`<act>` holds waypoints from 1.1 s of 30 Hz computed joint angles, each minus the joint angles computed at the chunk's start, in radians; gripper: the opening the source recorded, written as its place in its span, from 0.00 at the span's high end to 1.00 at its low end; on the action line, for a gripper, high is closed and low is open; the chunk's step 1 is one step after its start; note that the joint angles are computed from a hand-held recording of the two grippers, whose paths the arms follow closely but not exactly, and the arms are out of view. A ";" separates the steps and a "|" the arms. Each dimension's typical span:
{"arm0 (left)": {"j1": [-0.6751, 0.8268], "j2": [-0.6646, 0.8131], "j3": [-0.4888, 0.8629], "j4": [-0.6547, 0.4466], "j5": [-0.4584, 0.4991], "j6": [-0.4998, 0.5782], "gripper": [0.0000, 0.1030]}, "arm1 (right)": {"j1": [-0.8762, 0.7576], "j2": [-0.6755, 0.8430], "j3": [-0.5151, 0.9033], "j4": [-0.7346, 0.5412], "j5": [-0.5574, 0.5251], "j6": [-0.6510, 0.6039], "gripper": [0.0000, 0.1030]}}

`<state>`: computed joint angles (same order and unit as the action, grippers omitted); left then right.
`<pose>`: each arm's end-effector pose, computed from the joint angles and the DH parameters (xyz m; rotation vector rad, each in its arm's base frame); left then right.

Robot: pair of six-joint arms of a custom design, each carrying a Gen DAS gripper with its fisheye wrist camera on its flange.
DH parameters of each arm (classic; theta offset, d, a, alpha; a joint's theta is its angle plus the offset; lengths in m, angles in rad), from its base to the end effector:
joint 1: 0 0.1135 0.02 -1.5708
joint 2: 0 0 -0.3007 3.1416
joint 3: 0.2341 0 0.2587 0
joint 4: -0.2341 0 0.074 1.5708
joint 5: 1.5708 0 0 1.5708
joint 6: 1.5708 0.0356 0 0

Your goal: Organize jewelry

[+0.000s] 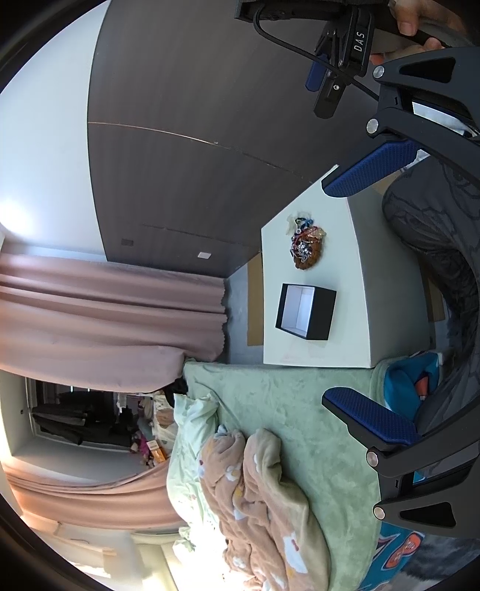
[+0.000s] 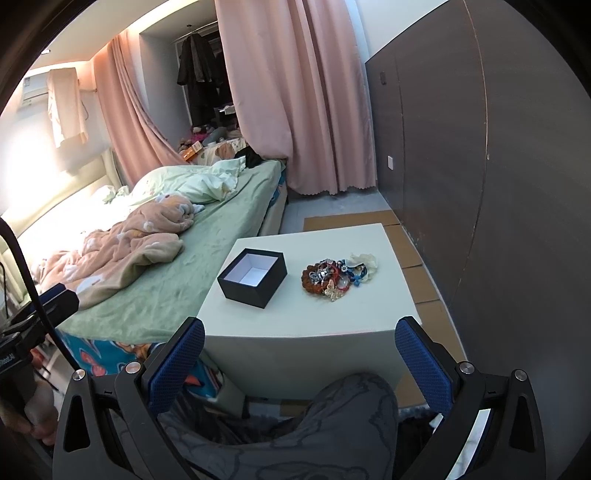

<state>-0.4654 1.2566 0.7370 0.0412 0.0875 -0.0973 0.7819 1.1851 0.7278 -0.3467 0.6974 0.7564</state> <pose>0.2421 -0.1251 0.2762 0.4341 2.0301 -0.4376 0.1789 0.1454 0.2619 0.2856 2.1368 0.0412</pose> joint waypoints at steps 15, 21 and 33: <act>-0.009 0.073 0.072 -0.044 0.011 0.016 0.00 | -0.065 -0.023 -0.031 0.049 -0.058 -0.025 0.00; -0.008 0.138 0.125 -0.053 0.042 0.031 0.00 | -0.148 -0.061 -0.072 0.093 -0.115 -0.032 0.00; -0.010 0.371 0.328 -0.090 0.120 0.004 0.00 | -0.444 -0.046 -0.124 0.234 -0.357 -0.064 0.01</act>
